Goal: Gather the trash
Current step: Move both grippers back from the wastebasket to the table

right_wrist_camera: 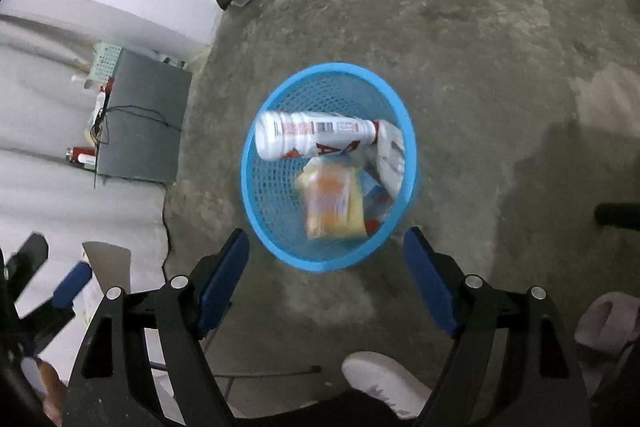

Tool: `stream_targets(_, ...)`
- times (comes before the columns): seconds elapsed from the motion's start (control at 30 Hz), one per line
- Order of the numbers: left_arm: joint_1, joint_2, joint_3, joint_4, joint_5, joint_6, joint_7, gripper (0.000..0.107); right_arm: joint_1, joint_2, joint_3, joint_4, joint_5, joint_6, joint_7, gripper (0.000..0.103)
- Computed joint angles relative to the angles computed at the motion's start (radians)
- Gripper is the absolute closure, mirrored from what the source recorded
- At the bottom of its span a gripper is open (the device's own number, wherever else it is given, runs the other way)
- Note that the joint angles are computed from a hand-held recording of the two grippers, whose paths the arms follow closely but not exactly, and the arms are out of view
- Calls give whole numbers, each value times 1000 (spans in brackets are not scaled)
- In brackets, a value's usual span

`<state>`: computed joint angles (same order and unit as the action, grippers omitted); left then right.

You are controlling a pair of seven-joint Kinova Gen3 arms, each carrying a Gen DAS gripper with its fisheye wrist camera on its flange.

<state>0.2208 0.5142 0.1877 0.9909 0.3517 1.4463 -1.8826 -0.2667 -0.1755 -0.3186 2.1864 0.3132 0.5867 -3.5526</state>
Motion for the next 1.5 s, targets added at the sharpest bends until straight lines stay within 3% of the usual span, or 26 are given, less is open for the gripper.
stream_targets(0.17,-72,-70,13,72,77,-2,-59,30,-30,-6,-68,-84,88,150,-77,26)
stream_targets(0.43,-243,-243,-25,187,248,50,-239,30,-151,40,-106,-287,229,420,-16,22)
stream_targets(0.73,-482,-428,-210,324,438,125,-481,30,-360,174,-157,-514,429,714,25,8)
stream_targets(1.0,-714,-464,-387,353,560,215,-622,30,-557,318,-126,-734,556,927,122,8)
stream_targets(1.3,-929,-436,-458,355,618,265,-677,30,-807,514,-58,-1028,743,1123,415,8)
stream_targets(1.4,-985,-421,-469,351,641,276,-695,30,-868,547,-8,-1078,756,1114,495,8)
stream_targets(1.5,-1045,-410,-479,352,666,286,-727,30,-802,517,-98,-1034,748,1008,480,8)
